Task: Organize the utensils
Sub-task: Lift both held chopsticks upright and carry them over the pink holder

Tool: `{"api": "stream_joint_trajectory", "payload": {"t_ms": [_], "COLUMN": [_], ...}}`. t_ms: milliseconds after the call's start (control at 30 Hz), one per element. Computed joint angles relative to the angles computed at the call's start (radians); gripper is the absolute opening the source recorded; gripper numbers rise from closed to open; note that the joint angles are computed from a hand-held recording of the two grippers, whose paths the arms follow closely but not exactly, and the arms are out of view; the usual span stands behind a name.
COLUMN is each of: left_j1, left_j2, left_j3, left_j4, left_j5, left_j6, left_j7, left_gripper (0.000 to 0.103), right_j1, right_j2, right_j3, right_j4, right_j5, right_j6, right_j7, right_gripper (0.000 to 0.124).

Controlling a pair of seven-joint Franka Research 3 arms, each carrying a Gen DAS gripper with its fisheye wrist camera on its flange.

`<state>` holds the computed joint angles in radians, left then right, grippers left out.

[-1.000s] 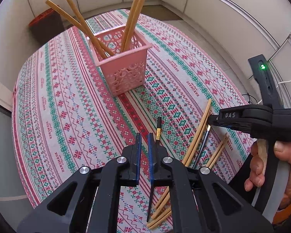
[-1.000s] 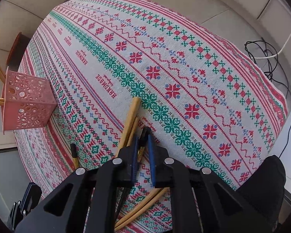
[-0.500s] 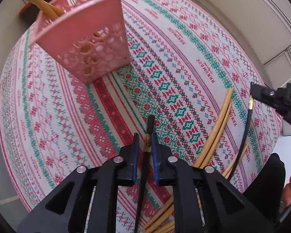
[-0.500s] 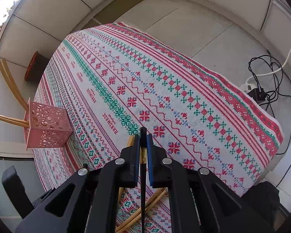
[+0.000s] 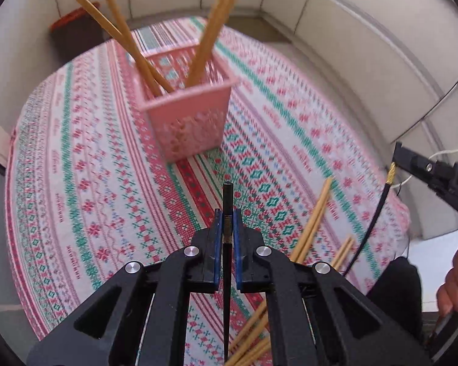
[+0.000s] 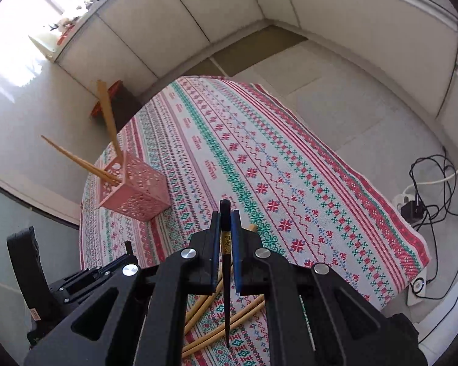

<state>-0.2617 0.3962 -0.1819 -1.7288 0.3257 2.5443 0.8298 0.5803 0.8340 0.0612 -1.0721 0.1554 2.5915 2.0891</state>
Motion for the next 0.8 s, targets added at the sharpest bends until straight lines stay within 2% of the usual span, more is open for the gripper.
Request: {"api": "stream_joint_trajectory", "payload": {"t_ms": [133,233,433,600,800], "left_j1": [-0.032,-0.06,-0.068,-0.054,-0.05], "left_j2": [-0.089,-0.11,-0.165,-0.182,-0.175], "left_j3": [0.026,0.039,0.039,0.035,0.049], "left_j4": [-0.074,-0.077,-0.098,-0.086,0.02], "left_j5": [0.081,0.16,0.284,0.347,0.432], "left_j6": [0.047,0.059,0.086,0.112,0.071], "left_j7": [-0.105,-0.205,-0.334,-0.39,-0.416], "left_gripper": [0.006,0.006,0.006,0.006,0.006], "right_j1": [0.002,0.005,0.02,0.027,0.018], "right_j2": [-0.092,-0.142,-0.181,-0.176,-0.071], "right_j3": [0.019,0.024,0.01,0.002,0.008], "right_j4": [-0.116,-0.169,-0.176,-0.107,0.145], "right_j5": [-0.002,-0.001,-0.015,-0.038,-0.03], "right_j6": [0.08,0.112,0.118,0.086,0.005], "right_j7": [-0.069,-0.1,-0.115,-0.12,-0.129], "right_gripper": [0.007,0.007,0.007,0.007,0.007]}}
